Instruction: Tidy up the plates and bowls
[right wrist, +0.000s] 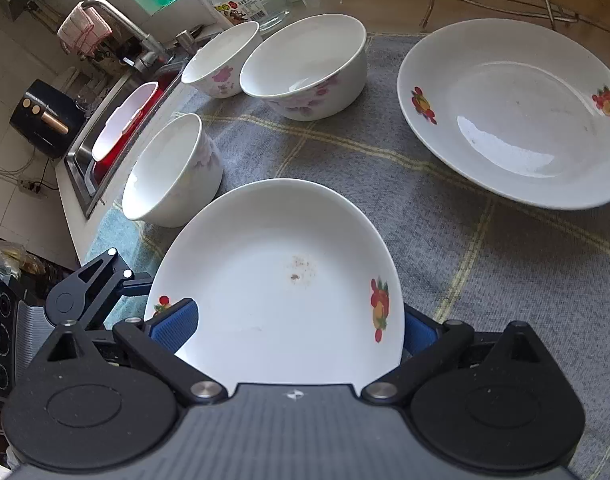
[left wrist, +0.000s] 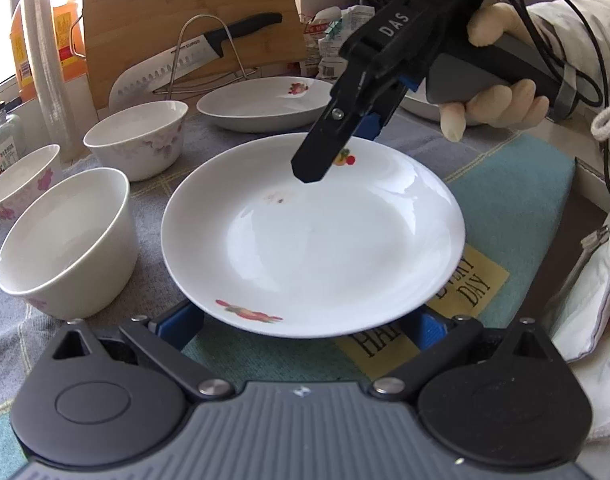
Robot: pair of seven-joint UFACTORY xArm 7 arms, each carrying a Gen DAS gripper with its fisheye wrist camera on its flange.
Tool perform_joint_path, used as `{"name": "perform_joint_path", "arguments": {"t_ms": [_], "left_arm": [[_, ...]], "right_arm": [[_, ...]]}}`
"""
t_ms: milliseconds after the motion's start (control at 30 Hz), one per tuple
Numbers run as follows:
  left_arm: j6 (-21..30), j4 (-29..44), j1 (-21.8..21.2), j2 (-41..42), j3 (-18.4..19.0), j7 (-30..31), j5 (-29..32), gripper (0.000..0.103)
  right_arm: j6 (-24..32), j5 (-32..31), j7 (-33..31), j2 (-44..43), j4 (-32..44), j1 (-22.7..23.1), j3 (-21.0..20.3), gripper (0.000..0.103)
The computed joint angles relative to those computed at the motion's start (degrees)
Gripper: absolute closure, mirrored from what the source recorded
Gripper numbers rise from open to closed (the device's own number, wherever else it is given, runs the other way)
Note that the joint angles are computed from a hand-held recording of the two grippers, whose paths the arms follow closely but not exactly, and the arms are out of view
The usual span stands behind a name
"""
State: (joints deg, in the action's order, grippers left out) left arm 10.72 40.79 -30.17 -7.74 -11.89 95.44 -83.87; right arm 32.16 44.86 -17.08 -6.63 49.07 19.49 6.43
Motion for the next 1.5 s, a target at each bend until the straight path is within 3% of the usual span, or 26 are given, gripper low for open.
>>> {"name": "perform_joint_path", "arguments": {"t_ms": [400,733,1200,1500], "left_arm": [[4.2,0.9,1.0,0.6,1.1,-0.7,5.0,0.0],[7.9,1.6,2.5,1.1,1.9,-0.3,6.9,0.0],[9.9,2.1,3.4,1.4,1.9,1.6,7.0,0.0],[10.6,2.4,3.7,1.5,2.0,-1.2,10.3,0.001]], "right_arm": [[4.2,-2.7,2.8,1.8,3.1,-1.2,0.1,0.0],[8.2,-0.7,5.1,3.9,6.1,-2.7,0.3,0.0],[11.6,-2.2,8.0,5.5,8.6,-3.8,0.5,0.0],[12.8,-5.9,10.5,5.6,9.5,-3.7,1.2,0.0]]}}
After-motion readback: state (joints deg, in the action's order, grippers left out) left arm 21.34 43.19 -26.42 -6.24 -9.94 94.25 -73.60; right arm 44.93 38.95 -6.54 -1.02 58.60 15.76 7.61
